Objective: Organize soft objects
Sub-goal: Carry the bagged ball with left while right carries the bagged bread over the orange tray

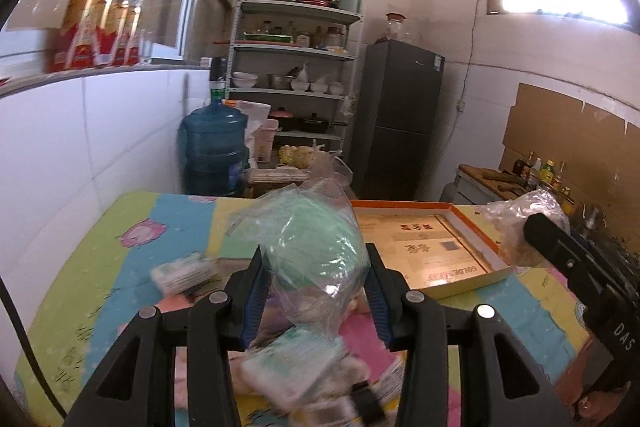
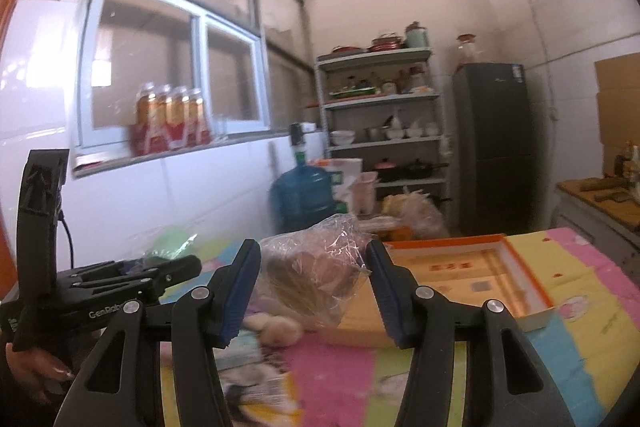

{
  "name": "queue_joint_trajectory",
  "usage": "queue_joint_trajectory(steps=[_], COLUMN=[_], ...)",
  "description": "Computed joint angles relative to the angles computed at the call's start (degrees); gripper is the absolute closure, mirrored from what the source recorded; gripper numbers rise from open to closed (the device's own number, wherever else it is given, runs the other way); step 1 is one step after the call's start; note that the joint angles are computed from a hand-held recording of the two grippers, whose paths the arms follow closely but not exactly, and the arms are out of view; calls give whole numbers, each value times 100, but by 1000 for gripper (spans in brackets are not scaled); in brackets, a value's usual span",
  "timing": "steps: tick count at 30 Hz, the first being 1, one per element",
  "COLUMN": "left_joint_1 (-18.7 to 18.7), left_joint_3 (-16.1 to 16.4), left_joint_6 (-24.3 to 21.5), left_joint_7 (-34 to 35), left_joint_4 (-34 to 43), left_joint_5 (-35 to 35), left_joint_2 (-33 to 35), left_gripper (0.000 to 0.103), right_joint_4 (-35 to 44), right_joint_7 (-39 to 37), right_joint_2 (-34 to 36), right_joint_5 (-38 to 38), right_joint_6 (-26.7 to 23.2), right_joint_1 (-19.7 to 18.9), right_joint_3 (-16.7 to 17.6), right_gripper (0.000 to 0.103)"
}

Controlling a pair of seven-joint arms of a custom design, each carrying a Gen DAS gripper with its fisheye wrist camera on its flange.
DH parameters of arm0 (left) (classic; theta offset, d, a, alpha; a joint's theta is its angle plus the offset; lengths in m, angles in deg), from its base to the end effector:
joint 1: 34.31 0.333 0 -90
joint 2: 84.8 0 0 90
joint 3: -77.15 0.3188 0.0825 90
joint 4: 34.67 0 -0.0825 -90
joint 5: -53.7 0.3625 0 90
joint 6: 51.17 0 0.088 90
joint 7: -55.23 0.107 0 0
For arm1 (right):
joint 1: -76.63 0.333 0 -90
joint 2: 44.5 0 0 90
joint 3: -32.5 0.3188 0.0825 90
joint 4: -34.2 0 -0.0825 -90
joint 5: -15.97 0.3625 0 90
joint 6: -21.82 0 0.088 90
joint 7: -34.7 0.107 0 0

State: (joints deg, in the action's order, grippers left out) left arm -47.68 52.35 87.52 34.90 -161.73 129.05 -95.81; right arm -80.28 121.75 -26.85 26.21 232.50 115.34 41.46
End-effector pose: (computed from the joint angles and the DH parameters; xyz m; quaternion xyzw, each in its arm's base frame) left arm 0.3965 -0.3192 0.5058 -0.6910 0.4912 -0.3659 0.3839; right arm 0.4433 0.4343 0.4942 -0.6884 0.3588 -0.2153 0.5925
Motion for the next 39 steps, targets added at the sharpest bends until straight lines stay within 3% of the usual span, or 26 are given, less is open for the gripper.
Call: queue_joint_trajectory(steps=[8,15,23,28,31,39], left_joint_1=[-543,-893,-1112,-1276,-1376,-1600], left_joint_3=[416,929,1418,1655,1796,2129], left_joint_6=[-286,-95,334,507,579,608], left_joint_7=[308,641,1463,1940,2183,2756], left_joint_4=[1122,2116,3204,3703,3932,4353], left_joint_5=[280,138,-888,-1451,-1749,-2494], left_joint_2=[1043,1904,2990,3531,3759,4196], left_gripper=[58,58,58,58,58,58], right_joint_4=[128,797,1929,2491,2863,3287], right_joint_7=[107,449,757,965,995,1224], right_joint_2=[13,421,1218,1692,1944,2161], right_joint_5=[-153,-646,-869,-971,-990,-1011], right_joint_6=[-49,-506,-1531,-2083,-2477,-3134], right_joint_1=[-363,-794,-1008,-1333,-1367,-951], right_joint_3=[-117,-65,-189,44,47,-540], right_gripper=[46,46,46,46,46,46])
